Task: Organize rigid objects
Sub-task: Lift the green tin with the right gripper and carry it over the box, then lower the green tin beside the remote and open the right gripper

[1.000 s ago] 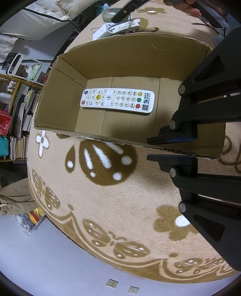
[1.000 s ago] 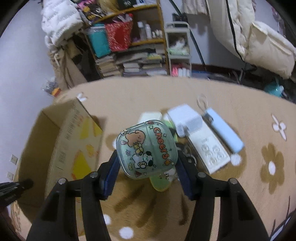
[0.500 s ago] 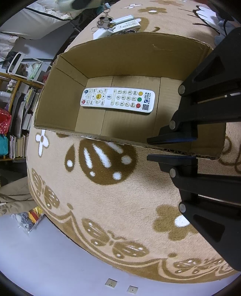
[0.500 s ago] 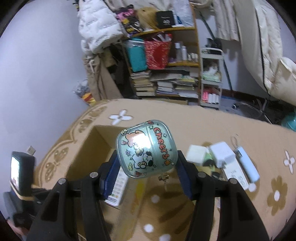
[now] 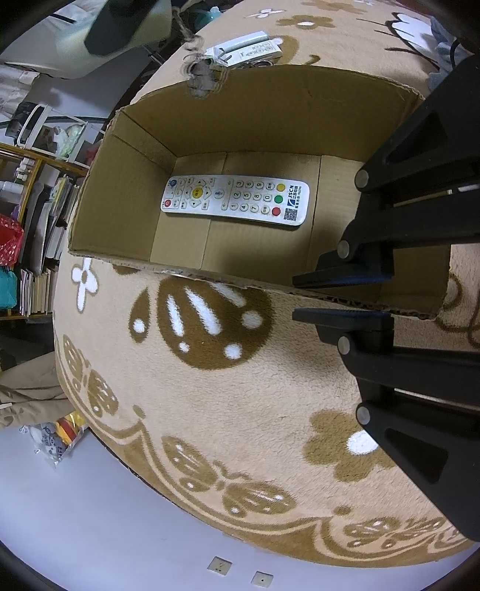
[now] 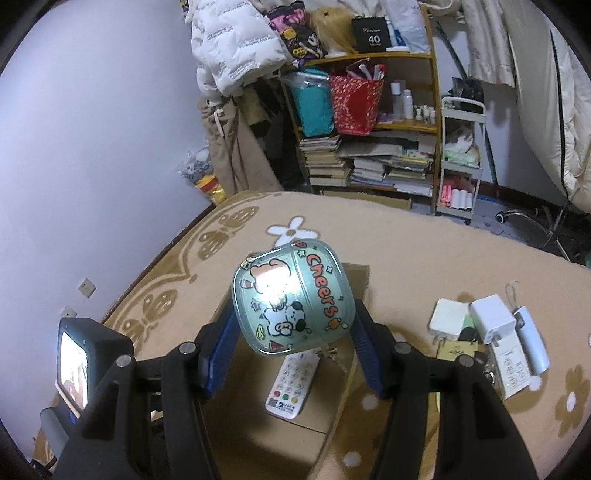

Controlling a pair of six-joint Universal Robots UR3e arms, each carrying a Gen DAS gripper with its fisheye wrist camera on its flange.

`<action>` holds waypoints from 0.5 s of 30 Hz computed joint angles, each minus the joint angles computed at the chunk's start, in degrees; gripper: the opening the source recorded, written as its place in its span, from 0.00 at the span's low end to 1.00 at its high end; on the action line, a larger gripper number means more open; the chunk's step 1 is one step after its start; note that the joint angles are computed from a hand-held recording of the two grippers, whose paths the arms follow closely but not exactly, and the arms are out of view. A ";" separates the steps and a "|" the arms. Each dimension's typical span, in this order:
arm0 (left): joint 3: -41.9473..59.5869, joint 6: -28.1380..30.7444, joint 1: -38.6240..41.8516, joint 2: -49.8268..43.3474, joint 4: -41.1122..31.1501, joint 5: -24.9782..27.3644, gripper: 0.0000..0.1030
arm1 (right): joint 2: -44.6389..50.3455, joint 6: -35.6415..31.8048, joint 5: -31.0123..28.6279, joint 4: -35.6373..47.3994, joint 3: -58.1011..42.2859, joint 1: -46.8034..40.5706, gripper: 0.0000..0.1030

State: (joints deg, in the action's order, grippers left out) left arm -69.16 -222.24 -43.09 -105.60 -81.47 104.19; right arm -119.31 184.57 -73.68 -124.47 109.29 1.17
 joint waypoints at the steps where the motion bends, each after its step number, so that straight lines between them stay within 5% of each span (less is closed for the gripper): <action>1: -0.09 -0.02 0.06 0.09 -0.01 -0.03 0.09 | 0.34 0.09 -0.22 -0.23 0.16 0.54 0.61; 15: -0.49 0.07 -0.19 0.22 0.14 0.25 0.09 | 2.21 0.43 1.90 -1.85 6.82 1.83 0.61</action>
